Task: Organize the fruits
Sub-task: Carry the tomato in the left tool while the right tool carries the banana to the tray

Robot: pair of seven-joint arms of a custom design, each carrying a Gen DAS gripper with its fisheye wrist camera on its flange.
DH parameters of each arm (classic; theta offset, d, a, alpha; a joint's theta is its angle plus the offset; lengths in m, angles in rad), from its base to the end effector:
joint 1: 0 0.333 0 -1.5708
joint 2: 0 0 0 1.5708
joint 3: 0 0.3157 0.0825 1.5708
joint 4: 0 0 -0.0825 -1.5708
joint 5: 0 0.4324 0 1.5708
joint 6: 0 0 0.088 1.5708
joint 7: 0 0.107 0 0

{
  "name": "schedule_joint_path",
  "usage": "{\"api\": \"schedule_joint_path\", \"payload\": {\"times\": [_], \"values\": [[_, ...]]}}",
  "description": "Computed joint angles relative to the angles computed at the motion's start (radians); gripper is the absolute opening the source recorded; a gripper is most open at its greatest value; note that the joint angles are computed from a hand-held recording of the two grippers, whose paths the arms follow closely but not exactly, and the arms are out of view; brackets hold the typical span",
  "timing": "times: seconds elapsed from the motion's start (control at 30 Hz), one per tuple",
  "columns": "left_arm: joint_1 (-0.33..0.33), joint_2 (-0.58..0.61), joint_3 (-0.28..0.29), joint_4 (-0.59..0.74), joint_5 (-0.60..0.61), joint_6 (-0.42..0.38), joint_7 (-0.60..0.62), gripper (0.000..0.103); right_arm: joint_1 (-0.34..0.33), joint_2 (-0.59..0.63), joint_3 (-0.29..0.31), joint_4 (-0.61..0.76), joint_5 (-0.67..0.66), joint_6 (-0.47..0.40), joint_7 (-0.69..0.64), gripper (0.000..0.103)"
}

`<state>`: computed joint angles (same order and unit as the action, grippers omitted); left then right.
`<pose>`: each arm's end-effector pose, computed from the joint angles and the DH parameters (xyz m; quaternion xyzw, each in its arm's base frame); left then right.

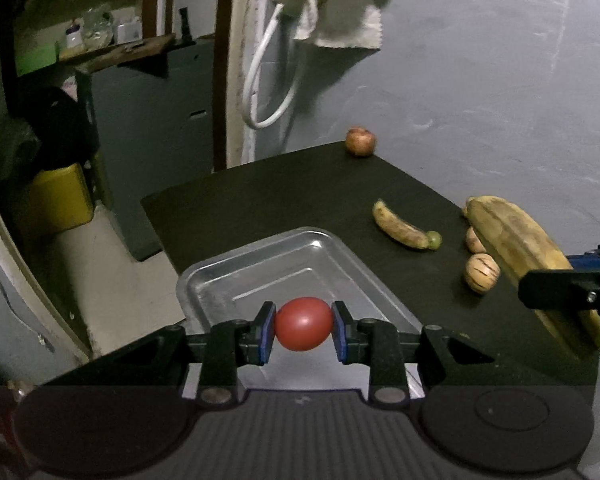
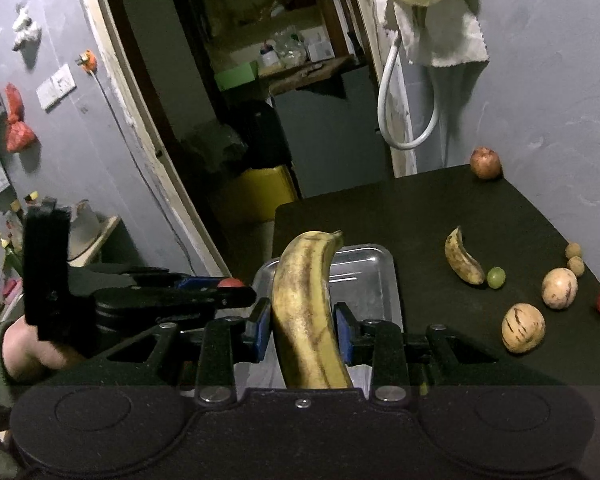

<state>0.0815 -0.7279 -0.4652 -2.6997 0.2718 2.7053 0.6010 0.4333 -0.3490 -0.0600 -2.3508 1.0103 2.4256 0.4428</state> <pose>0.3963 -0.1692 0.4759 -0.7613 0.5181 -0.2692 0.2819 0.4853 0.1921 0.4922 -0.8415 0.3200 -0.0080 0.4352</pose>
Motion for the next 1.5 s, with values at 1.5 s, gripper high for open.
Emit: {"api": "schedule_joint_path", "payload": {"times": [1.5], "values": [[0.139, 0.408, 0.118, 0.128, 0.375, 0.118, -0.2, 0.032, -0.11, 0.589, 0.324, 0.352, -0.37, 0.304, 0.175, 0.035]]}}
